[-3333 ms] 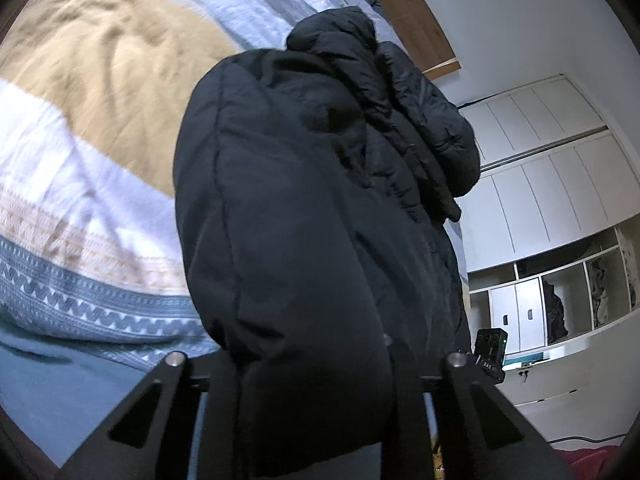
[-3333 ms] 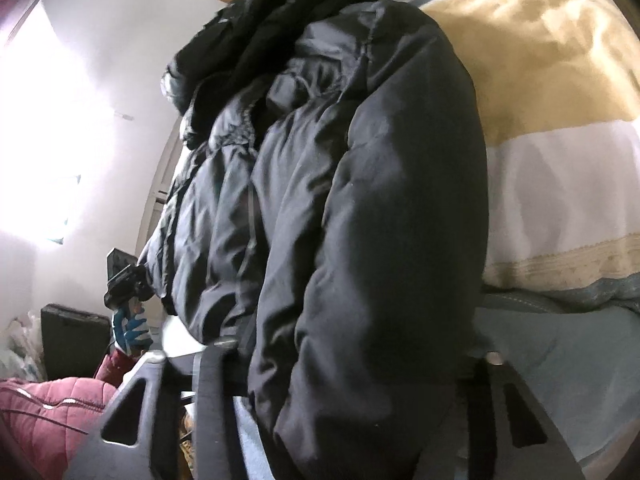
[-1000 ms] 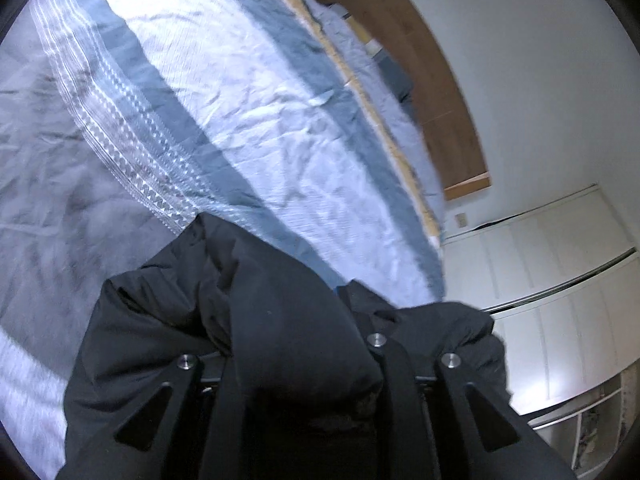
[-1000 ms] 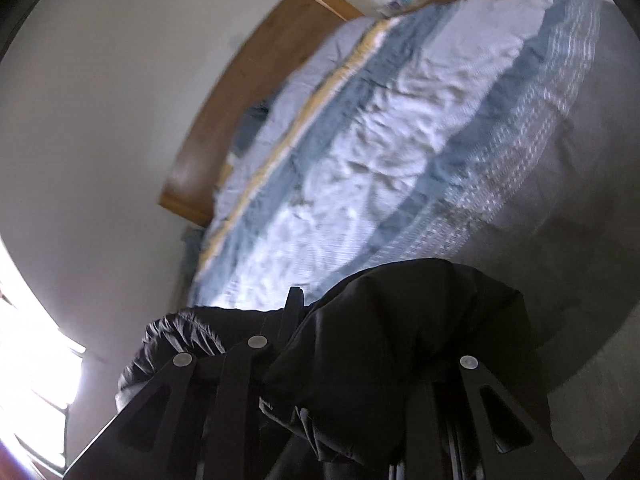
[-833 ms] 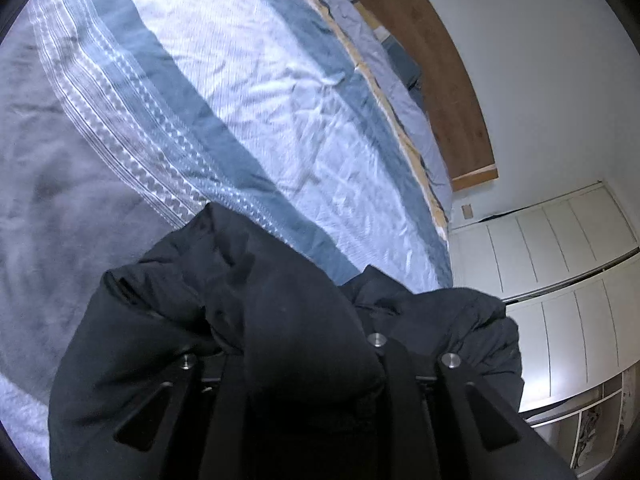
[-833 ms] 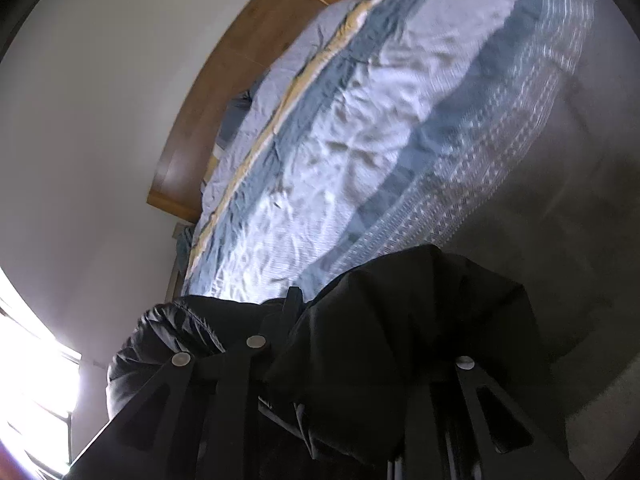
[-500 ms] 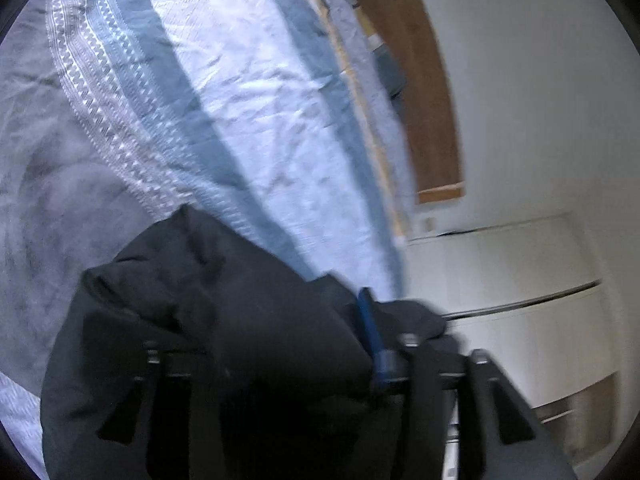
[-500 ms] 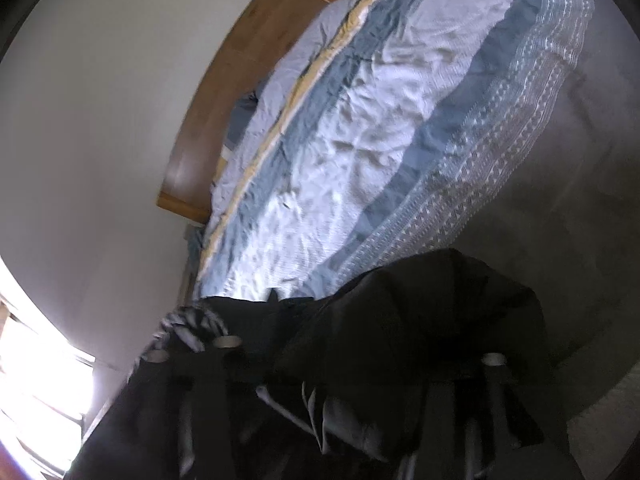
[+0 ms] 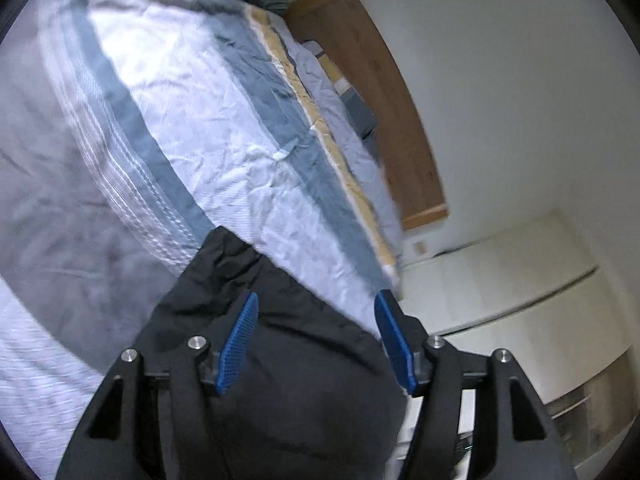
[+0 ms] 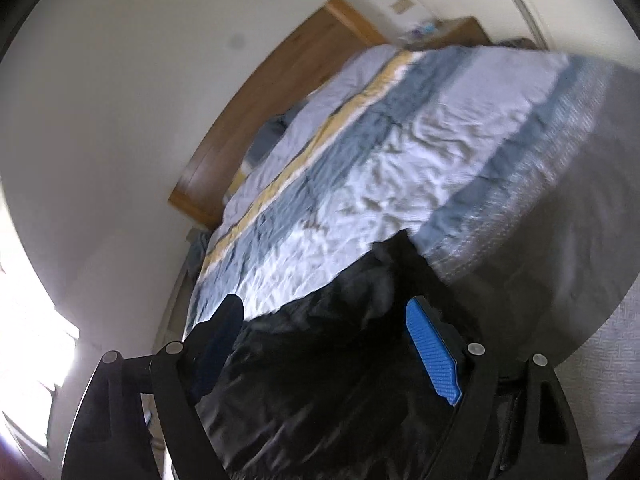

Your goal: Fold large clothes

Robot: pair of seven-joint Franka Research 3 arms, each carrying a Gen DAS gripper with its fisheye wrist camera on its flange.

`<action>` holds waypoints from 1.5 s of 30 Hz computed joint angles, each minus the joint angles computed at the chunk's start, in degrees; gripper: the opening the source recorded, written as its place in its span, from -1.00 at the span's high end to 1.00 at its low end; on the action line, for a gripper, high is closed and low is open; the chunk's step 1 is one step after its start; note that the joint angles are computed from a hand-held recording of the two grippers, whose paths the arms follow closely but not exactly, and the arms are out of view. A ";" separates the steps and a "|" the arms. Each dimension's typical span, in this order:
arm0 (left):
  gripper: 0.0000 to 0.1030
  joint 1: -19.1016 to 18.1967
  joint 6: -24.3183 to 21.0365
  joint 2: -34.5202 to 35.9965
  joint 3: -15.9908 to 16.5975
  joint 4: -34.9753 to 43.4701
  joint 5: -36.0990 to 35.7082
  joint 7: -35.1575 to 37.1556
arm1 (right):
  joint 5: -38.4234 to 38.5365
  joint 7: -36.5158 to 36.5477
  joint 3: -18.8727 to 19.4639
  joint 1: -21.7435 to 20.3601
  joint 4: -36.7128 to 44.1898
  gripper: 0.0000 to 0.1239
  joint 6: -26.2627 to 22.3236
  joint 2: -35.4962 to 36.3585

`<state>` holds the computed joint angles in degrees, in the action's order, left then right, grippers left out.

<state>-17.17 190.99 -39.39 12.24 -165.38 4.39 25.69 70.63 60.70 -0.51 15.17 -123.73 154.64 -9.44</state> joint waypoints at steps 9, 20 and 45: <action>-0.14 -1.53 -16.30 7.15 -12.34 10.94 -0.07 7.36 | -11.17 1.02 4.08 4.86 -0.08 -0.34 -1.00 -1.31; -0.14 0.41 -23.29 28.79 -20.47 29.54 0.22 15.77 | -29.73 7.06 7.87 8.51 7.89 -0.38 -0.90 9.65; -0.20 10.59 -30.48 38.45 -22.64 36.06 -7.90 24.36 | -37.16 13.95 8.20 1.75 19.30 -0.30 -4.99 23.91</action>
<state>-6.58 160.51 -0.94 -10.40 -129.32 -3.51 50.05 33.47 74.65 7.69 16.92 -104.43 149.65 14.47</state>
